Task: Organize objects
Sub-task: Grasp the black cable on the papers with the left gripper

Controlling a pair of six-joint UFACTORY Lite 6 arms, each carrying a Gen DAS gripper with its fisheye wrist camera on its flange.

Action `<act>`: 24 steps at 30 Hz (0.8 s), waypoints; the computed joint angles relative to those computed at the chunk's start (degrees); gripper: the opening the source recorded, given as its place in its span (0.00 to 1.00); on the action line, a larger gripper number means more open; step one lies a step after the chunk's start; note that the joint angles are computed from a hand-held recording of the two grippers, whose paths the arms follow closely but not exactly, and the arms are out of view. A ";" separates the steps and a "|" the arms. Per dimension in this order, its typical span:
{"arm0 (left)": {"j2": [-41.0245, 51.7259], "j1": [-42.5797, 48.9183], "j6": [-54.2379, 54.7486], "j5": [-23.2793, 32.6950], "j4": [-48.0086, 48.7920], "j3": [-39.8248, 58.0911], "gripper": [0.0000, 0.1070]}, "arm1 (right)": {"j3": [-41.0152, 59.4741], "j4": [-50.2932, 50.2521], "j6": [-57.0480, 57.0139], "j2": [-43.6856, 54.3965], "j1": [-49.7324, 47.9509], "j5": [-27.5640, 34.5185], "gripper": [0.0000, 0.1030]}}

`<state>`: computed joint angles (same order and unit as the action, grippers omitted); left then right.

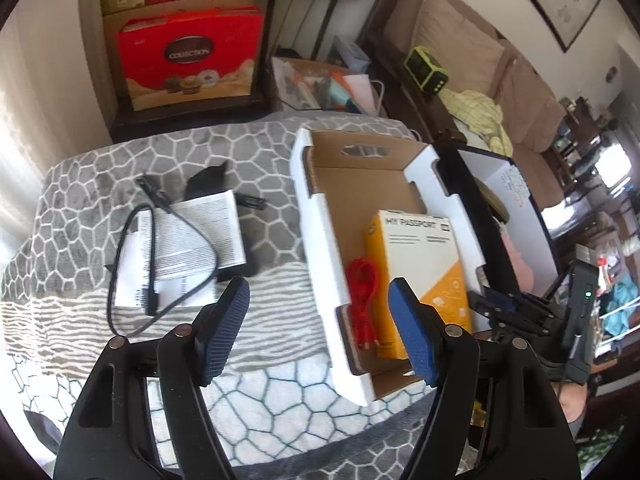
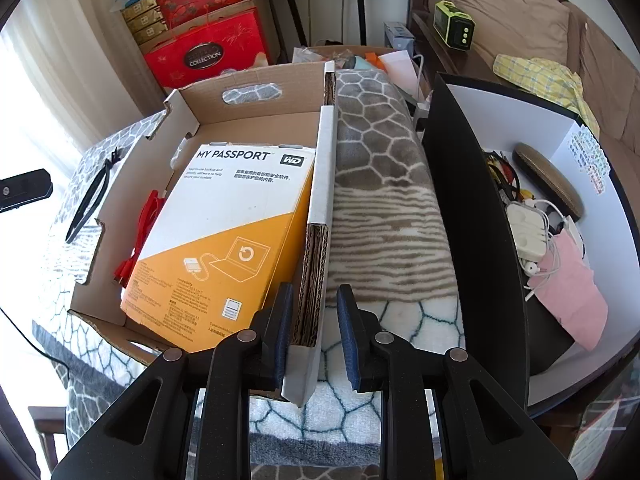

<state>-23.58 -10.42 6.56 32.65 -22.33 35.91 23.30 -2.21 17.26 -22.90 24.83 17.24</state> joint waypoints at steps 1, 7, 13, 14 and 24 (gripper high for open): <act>-0.56 1.83 0.39 -0.22 0.44 -0.86 0.64 | -0.09 -0.96 1.19 -0.07 0.43 0.07 0.21; -2.04 15.61 8.77 -1.90 -2.50 -5.86 0.64 | -0.08 -11.79 13.02 0.89 4.37 0.53 0.15; 4.34 27.51 20.48 -3.63 -7.17 -6.88 0.64 | -0.29 -13.24 14.57 0.96 4.44 0.22 0.14; 5.74 28.68 21.73 -4.54 -7.60 -7.08 0.64 | -0.25 -13.02 14.37 1.04 4.38 0.16 0.14; 14.65 34.48 41.43 -8.63 -23.49 -7.69 0.61 | -0.20 -14.91 16.20 1.08 4.84 0.43 0.15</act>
